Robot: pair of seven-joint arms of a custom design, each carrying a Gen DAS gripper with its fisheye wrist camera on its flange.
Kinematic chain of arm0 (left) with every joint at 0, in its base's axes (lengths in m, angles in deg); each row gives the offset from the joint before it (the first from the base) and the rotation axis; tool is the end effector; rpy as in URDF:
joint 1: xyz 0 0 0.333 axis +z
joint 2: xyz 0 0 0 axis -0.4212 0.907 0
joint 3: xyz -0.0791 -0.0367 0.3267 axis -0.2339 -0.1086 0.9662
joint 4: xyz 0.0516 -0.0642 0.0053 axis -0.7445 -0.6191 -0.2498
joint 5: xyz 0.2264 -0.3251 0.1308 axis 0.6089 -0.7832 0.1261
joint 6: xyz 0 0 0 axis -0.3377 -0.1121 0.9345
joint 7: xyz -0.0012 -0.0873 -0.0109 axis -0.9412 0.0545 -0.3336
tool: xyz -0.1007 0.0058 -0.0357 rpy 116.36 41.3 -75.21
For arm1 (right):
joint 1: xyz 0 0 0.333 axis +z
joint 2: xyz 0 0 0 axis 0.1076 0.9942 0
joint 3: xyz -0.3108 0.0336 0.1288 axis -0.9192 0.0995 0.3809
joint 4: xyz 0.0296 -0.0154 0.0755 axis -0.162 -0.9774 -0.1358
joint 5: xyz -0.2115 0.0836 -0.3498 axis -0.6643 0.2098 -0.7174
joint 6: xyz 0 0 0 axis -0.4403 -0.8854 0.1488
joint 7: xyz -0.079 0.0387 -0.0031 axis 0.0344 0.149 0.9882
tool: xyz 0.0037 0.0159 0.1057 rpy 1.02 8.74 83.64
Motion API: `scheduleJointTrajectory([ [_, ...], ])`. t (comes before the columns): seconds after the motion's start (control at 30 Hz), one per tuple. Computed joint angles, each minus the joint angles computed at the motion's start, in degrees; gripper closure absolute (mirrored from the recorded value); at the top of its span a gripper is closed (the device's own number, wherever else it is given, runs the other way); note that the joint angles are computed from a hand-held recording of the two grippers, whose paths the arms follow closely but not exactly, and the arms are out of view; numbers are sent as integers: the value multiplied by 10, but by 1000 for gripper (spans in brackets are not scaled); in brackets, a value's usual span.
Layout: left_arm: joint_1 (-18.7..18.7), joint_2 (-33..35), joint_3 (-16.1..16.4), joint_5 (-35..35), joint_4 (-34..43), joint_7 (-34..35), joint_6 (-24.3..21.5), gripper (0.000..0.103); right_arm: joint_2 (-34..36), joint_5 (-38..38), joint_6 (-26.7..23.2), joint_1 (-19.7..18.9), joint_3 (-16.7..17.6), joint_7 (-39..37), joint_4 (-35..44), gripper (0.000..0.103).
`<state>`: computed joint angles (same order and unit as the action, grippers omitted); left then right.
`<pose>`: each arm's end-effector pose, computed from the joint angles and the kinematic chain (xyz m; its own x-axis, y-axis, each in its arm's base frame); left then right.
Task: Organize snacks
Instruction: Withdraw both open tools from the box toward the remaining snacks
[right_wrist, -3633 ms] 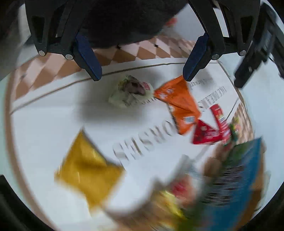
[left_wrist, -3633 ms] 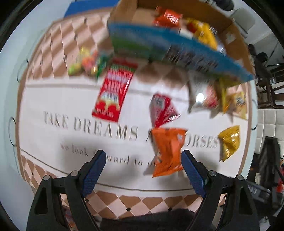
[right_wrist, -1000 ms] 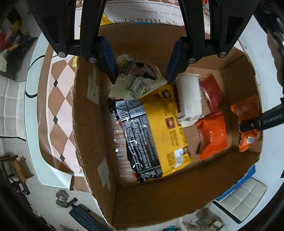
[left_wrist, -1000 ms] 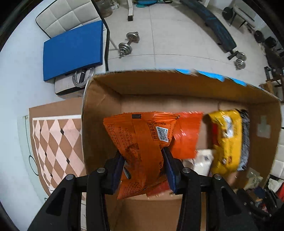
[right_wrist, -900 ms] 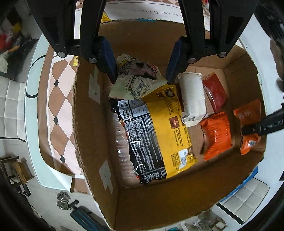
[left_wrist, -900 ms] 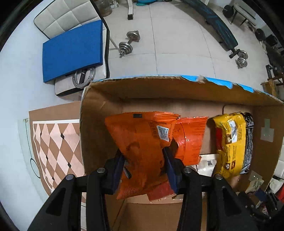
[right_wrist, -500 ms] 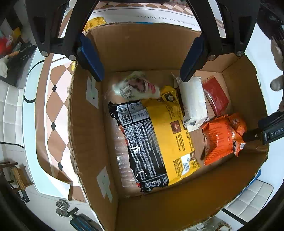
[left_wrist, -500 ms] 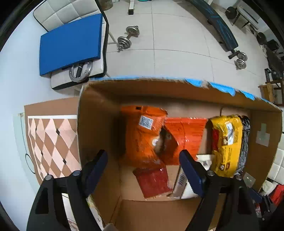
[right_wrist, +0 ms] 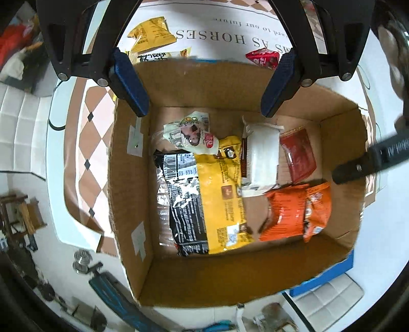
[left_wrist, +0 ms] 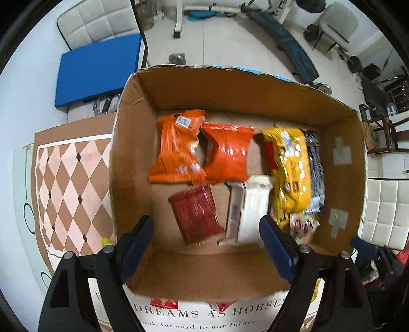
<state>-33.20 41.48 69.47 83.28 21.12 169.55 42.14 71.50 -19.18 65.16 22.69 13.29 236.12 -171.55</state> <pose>0.7032 -0.1649 0.5624 -0.8326 -0.5501 0.0640 -0.5531 0.8319 -0.0454 0.5729 0.2282 0.5284 -0.8275 -0.5542 -0.0903 -0.5599 0.8264 0.0590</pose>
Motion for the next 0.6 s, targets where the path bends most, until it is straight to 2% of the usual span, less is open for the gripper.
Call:
scheduleJointTrajectory([
  [0.3, 52, -124, 0, -59, -149, 72, 77, 19, 10, -78, -62, 30, 15, 32, 58, 12],
  [0.43, 69, -154, 2, -86, -174, 94, 88, 19, -1, -98, -74, 41, 19, 56, 67, 12],
  [0.6, 93, -183, 8, -130, -184, 117, 81, 19, -13, -136, -90, 60, 27, 95, 84, 12],
])
